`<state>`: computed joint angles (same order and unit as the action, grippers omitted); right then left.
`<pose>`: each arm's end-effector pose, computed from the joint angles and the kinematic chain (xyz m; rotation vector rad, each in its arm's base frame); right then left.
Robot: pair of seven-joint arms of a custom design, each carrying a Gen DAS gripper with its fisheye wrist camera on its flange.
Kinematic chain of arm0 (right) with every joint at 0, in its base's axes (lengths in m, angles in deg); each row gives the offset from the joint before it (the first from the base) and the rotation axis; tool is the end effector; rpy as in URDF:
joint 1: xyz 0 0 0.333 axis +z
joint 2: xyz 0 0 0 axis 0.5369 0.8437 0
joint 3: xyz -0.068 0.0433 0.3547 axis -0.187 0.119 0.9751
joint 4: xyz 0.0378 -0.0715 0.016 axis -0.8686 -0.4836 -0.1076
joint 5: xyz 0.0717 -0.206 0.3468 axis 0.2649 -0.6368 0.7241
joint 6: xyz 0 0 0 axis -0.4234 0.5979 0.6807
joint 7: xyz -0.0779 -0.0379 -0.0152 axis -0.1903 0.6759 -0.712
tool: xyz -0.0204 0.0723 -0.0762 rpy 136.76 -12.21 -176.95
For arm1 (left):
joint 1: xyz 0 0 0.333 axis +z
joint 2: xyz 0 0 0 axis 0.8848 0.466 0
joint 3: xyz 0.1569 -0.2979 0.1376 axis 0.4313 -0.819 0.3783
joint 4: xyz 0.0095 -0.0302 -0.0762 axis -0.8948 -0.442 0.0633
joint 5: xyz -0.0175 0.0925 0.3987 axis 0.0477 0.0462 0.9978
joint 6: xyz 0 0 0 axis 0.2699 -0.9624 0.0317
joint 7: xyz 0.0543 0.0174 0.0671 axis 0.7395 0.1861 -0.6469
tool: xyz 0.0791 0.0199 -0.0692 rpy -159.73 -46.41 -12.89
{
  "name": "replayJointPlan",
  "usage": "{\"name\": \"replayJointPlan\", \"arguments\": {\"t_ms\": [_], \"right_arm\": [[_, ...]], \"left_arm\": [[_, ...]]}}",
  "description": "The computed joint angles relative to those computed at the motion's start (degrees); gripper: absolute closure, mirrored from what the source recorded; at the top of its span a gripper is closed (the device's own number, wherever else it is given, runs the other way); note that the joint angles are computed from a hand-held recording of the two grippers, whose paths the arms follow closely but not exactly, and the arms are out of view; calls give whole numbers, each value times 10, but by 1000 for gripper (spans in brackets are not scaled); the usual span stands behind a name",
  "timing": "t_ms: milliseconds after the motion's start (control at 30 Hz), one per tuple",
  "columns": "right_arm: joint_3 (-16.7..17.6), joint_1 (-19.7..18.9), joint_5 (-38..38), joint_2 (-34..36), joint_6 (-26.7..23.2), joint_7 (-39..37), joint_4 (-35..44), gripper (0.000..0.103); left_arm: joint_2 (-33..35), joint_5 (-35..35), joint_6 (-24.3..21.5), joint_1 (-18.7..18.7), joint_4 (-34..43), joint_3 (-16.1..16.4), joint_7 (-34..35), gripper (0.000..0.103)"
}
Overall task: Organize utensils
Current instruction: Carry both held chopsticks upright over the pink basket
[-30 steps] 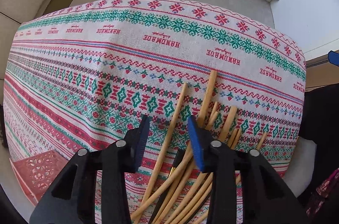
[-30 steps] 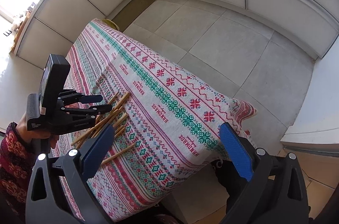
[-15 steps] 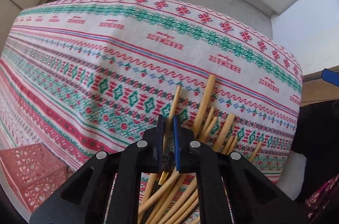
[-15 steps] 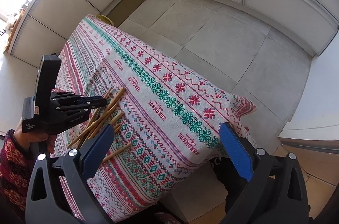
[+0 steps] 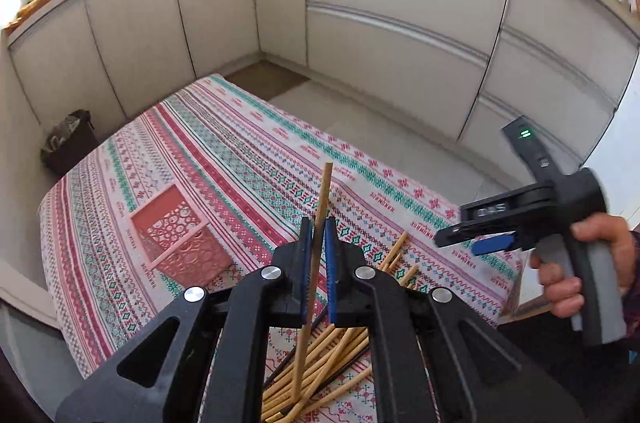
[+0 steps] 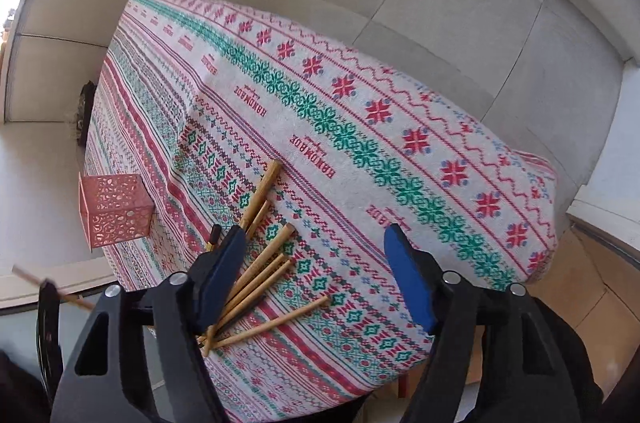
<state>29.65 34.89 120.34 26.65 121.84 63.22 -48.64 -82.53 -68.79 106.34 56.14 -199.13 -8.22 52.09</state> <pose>0.6512 0.0623 0.4579 -1.6728 2.2244 0.5124 0.4917 -0.1812 0.5872 -1.6212 1.9374 -0.7812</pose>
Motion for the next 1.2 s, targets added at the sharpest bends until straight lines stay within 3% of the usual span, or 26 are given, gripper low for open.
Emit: {"name": "replayJointPlan", "arguments": {"t_ms": [100, 167, 400, 667, 833, 1000, 1200], "right_arm": [[4, 1, -3, 43, -45, 28, 52, 61], [4, 7, -24, 62, -52, 48, 76, 67], [14, 10, -27, 95, -65, 96, 121, 77], [16, 34, -62, 116, -65, 170, 148, 90], [16, 60, -104, 135, -65, 234, 182, 91], [36, 62, -86, 130, 2, 200, 163, 93], [66, 51, 0, 65, 145, 42, 70, 93]], "left_arm": [[-52, 6, 45, 7, -35, -8, -28, 99], [-75, 7, 76, 12, -48, -15, -42, 99], [-109, 0, 146, 27, -74, -26, -52, 99], [-143, -1, 158, 62, -87, -48, -72, 99], [-162, 1, 164, 89, -92, -62, -88, 99], [-181, 0, 169, 112, -97, -71, -109, 99], [-205, -3, 165, 139, -102, -82, -140, 99]]}}
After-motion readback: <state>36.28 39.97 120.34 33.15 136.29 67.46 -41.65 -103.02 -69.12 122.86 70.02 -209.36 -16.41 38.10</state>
